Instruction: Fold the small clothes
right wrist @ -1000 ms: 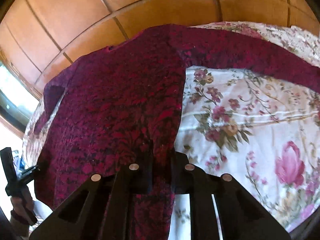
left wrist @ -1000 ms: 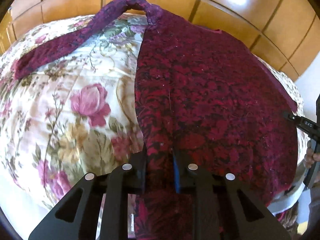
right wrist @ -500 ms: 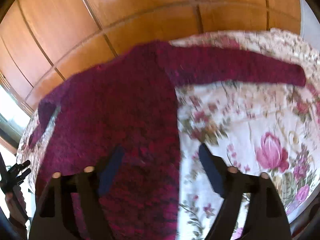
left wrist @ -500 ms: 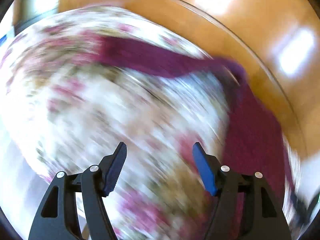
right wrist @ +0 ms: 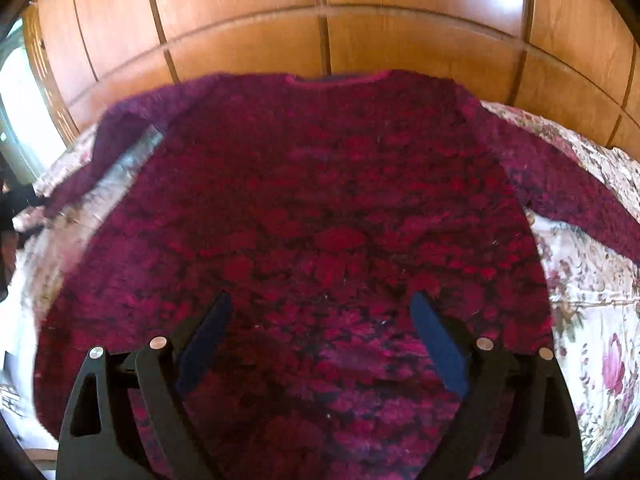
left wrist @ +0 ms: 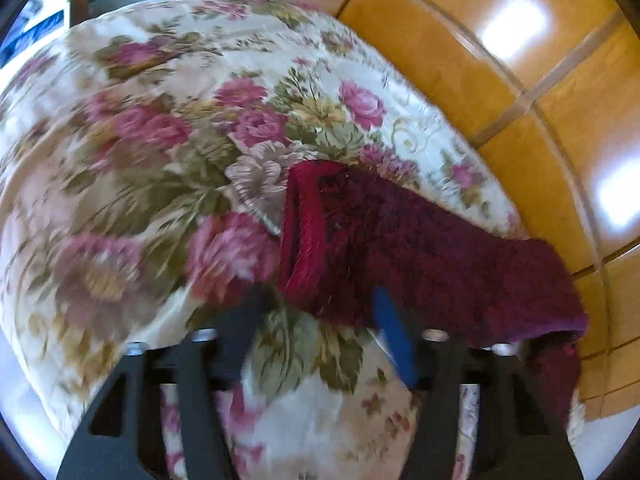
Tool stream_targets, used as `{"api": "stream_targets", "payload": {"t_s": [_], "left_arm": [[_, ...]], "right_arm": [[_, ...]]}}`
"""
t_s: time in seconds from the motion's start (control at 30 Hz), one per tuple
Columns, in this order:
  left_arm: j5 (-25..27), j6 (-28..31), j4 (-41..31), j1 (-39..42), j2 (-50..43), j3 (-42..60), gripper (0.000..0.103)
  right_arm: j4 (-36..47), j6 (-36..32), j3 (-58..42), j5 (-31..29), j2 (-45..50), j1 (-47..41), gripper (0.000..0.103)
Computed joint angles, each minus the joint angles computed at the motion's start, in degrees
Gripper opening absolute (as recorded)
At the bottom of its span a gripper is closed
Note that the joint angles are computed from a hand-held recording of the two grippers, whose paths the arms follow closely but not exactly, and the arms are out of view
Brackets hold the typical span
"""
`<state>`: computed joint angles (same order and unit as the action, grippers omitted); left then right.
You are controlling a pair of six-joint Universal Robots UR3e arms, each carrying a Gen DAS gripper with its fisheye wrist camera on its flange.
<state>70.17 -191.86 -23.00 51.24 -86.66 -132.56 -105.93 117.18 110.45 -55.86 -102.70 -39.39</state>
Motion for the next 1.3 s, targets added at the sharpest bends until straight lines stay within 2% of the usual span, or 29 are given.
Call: {"api": "stream_targets", "payload": {"t_s": [0.03, 0.07, 0.1, 0.13, 0.27, 0.4, 0.63, 0.73, 0.83, 0.9, 0.97, 1.07, 1.13, 1.17, 1.2, 1.23, 1.3], "left_arm": [[0.71, 0.35, 0.31, -0.32, -1.94, 1.49, 0.037], [1.94, 0.65, 0.31, -1.00, -3.28, 3.11, 0.022], [2.47, 1.25, 0.26, -1.06, -4.36, 4.43, 0.014], [3.22, 1.33, 0.21, -1.05, -5.08, 5.96, 0.012], [8.51, 0.79, 0.83, -1.41, -7.68, 13.12, 0.010], [16.39, 0.78, 2.51, -3.42, -10.69, 20.59, 0.010], [35.13, 2.08, 5.99, -13.48, -23.52, 36.81, 0.009], [40.12, 2.95, 7.30, -16.13, -27.90, 41.63, 0.009], [46.74, 3.47, 3.51, -18.31, -33.51, 45.27, 0.009], [47.13, 1.83, 1.33, -17.59, -34.48, 43.91, 0.009], [46.34, 0.66, -2.02, -16.39, -34.95, 41.95, 0.014], [47.64, 0.88, 3.72, -16.38, -32.55, 35.24, 0.023], [48.88, -0.77, 3.83, -16.86, -30.41, 33.82, 0.041], [49.52, -2.69, 4.66, -17.33, -28.20, 32.22, 0.055], [49.04, -3.90, 6.19, -17.62, -25.80, 30.25, 0.059], [47.78, -4.98, 7.88, -18.34, -23.25, 28.10, 0.059], [40.90, -5.04, 8.59, -19.83, -17.23, 23.75, 0.059]], "right_arm": [[-0.48, 0.04, 0.78, -0.20, -0.38, -0.07, 0.091], [-0.84, -0.13, 1.64, -0.14, -0.94, -0.27, 0.093], [-1.68, -0.36, 2.71, -0.16, -1.12, -0.60, 0.095], [-2.50, 0.02, 3.39, -0.25, -0.99, -0.51, 0.097], [-3.34, 0.20, 3.86, 0.13, 0.26, -0.59, 0.101], [-2.99, 0.15, 2.68, -0.54, 1.78, 0.00, 0.101], [-4.91, 0.69, 3.19, -0.99, 1.85, 0.82, 0.101], [-5.80, 0.86, 3.98, -0.91, 1.47, 0.77, 0.101], [-6.29, 0.81, 4.69, -0.63, 1.06, 0.55, 0.101], [-6.61, 0.81, 5.37, -0.21, 0.61, 0.32, 0.101], [-6.93, 0.59, 5.93, 0.23, 0.31, 0.01, 0.101], [-6.69, 0.45, 5.88, 0.44, 0.33, -0.12, 0.101], [-6.67, 0.36, 6.04, 0.68, 0.16, -0.33, 0.101], [-6.78, 0.38, 6.22, 0.81, 0.03, -0.41, 0.101], [-6.82, 0.32, 6.42, 1.02, -0.12, -0.59, 0.101], [-6.90, 0.26, 6.71, 1.22, -0.30, -0.76, 0.101], [-7.04, 0.06, 7.21, 1.62, -0.59, -1.08, 0.101]]}}
